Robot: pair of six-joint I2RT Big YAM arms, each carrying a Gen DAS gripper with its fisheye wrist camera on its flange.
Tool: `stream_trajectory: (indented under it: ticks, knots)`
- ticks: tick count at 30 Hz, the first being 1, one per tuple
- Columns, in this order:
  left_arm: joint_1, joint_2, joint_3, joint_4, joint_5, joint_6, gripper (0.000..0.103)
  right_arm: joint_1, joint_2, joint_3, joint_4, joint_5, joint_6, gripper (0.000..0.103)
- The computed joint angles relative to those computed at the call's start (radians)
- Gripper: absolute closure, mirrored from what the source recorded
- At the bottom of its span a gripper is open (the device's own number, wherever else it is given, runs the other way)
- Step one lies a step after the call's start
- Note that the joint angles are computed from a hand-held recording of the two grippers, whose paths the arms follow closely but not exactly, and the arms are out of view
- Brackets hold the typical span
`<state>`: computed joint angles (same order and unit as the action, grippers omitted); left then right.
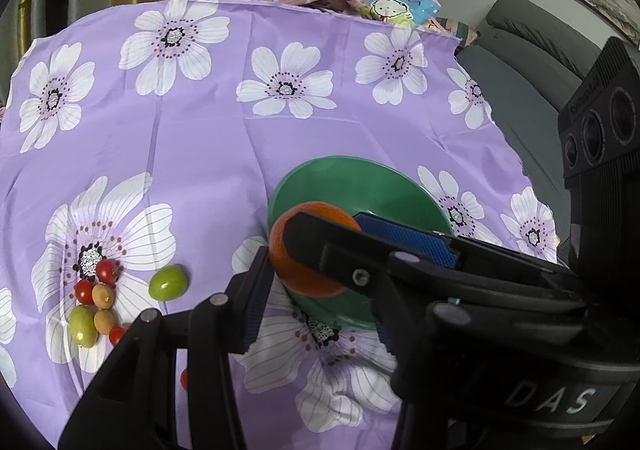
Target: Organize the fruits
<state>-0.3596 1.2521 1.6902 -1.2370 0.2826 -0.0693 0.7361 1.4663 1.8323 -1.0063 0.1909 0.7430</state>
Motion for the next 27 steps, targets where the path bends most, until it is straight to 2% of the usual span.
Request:
stream_trajectory:
  ticks: [27]
  knots:
    - [-0.064,0.096,0.064,-0.022,0.035,0.023,0.058,-0.056,-0.053,-0.074,-0.018,0.019,0.066,0.056]
